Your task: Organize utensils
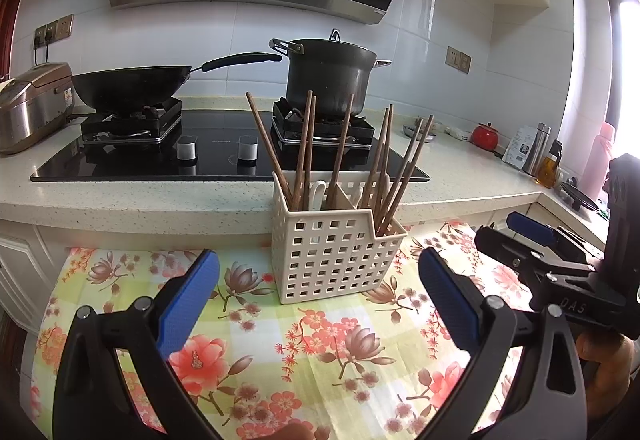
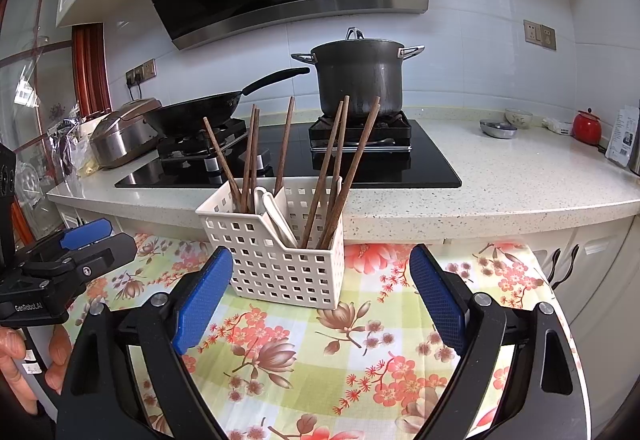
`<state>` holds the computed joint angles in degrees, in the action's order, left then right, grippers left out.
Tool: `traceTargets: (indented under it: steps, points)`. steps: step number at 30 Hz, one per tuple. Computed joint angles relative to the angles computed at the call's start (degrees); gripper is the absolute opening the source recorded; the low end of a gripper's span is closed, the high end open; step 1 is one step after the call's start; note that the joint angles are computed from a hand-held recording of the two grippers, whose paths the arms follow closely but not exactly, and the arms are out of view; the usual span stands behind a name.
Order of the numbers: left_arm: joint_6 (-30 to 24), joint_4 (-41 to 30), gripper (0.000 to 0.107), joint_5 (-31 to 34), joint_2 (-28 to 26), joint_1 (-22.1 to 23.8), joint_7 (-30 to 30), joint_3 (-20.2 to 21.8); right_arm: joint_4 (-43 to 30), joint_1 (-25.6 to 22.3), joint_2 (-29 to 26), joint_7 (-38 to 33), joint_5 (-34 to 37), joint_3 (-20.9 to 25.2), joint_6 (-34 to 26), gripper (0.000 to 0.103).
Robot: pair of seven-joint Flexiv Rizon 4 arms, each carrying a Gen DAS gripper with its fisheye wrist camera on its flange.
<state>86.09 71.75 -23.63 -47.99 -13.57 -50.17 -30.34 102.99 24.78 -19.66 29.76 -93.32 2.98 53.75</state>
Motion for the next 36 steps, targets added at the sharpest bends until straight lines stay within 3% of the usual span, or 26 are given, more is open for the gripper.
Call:
traceTargets:
  steps: [17,36]
  points:
    - [-0.19,0.07,0.097,0.04,0.03,0.11,0.19,-0.30,-0.08,0.14,-0.11,-0.15,0.17,0.01,-0.03,0.085]
    - [0.16,1.32,0.098,-0.52,0.03,1.82,2.79,-3.45,-0.07,0.13,-0.14,-0.24,0.27,-0.01,0.12,0.085]
